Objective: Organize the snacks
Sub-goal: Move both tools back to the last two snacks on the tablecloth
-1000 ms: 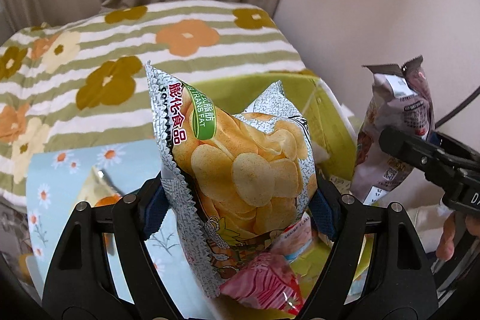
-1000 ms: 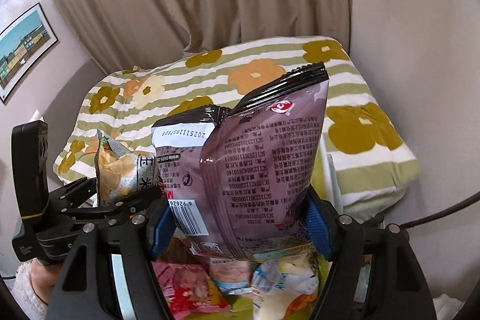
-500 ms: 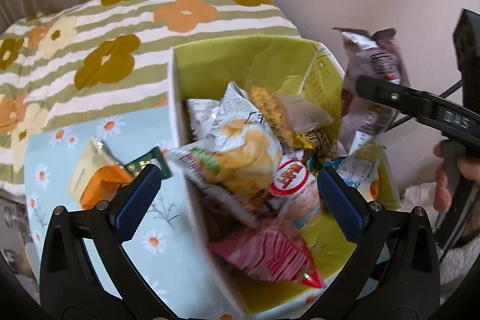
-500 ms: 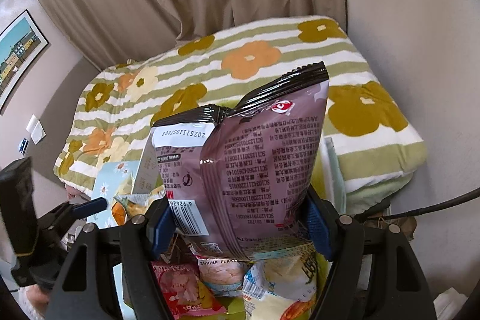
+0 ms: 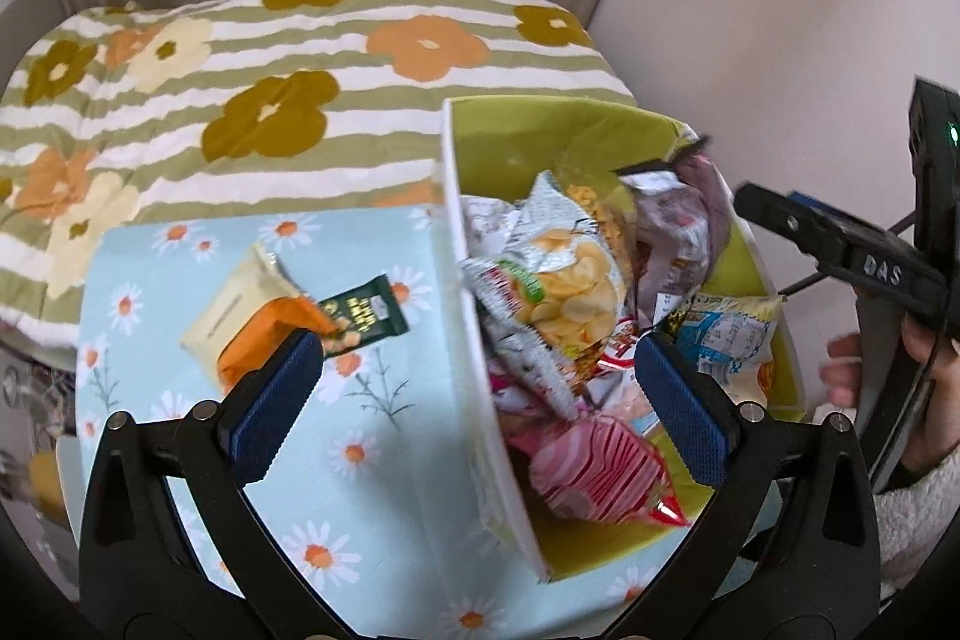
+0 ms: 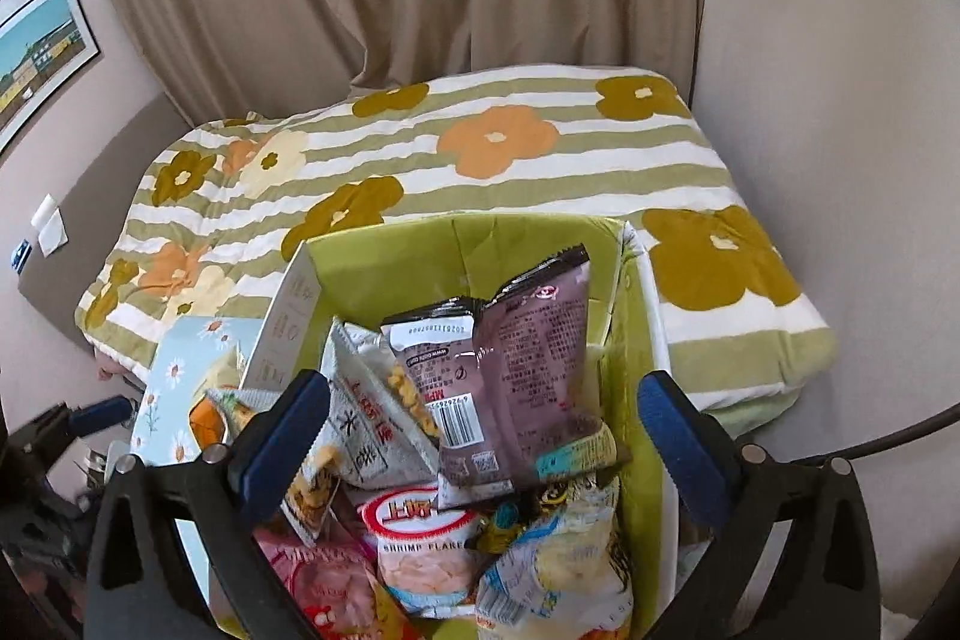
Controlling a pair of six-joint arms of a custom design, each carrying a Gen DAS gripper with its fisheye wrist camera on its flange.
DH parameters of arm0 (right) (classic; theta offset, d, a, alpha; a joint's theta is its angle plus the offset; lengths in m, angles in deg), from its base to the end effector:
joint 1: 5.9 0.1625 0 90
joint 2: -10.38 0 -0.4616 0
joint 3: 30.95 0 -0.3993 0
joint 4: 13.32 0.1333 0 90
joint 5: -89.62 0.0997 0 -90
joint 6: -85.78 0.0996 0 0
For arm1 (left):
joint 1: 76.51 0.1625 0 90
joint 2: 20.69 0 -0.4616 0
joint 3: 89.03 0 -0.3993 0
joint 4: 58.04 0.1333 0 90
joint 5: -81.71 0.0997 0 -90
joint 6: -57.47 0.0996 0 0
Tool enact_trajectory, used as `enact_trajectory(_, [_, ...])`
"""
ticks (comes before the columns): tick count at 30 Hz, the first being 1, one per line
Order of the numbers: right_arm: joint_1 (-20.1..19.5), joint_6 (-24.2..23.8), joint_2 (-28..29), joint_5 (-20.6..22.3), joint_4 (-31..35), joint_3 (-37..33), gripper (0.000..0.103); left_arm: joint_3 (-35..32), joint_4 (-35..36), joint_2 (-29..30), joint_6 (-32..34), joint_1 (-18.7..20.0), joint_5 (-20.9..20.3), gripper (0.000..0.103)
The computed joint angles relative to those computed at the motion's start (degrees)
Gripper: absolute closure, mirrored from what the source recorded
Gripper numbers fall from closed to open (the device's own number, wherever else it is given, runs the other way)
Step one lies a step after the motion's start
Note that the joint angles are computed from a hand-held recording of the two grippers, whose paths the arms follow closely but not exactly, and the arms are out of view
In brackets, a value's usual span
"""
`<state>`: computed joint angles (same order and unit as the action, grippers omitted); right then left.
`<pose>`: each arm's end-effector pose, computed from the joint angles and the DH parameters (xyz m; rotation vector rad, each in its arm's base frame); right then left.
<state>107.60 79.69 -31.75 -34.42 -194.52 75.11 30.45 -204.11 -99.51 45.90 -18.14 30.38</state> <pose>0.3280 -0.5599 0.0858 0.4651 -2.4980 0.7250 -0.1005 -0.5361 0.3067 0.3230 2.5170 -0.6463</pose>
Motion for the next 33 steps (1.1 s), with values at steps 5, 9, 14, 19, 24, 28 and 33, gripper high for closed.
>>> enact_trajectory(5, [0.30, 0.76, -2.11, 2.50, 0.63, 1.92, 0.001, 2.31, -0.36, -3.07, -1.72, -0.74, 1.74, 0.000])
enact_trajectory(9, [1.70, -1.77, -2.37, 2.09, -1.41, 2.71, 0.001, 4.78, 0.81, -6.48, -3.55, -2.09, 5.18, 0.000])
enact_trajectory(14, [3.10, -4.25, -1.93, 4.53, -4.28, 3.66, 0.001, 7.04, 3.91, -10.56, -4.93, -3.22, 8.91, 0.000])
enact_trajectory(19, [4.80, -4.28, -0.08, 6.47, -4.76, 2.94, 0.001, 7.53, 6.84, -13.76, -3.15, -2.52, 11.29, 0.000])
enact_trajectory(24, [7.71, -2.74, 3.98, 4.68, -3.24, -0.85, 0.001, 5.19, 5.04, -14.08, 5.32, 1.70, 8.48, 0.000])
enact_trajectory(28, [10.13, -0.61, 8.47, 2.16, -4.41, -3.94, 0.001, 1.67, 3.95, -12.23, 13.92, 6.58, 3.90, 0.000])
enact_trajectory(33, [12.31, 7.71, 14.28, -1.23, -2.08, -9.73, 0.001, -4.01, 8.15, -9.47, 23.14, 12.80, -3.28, 0.000])
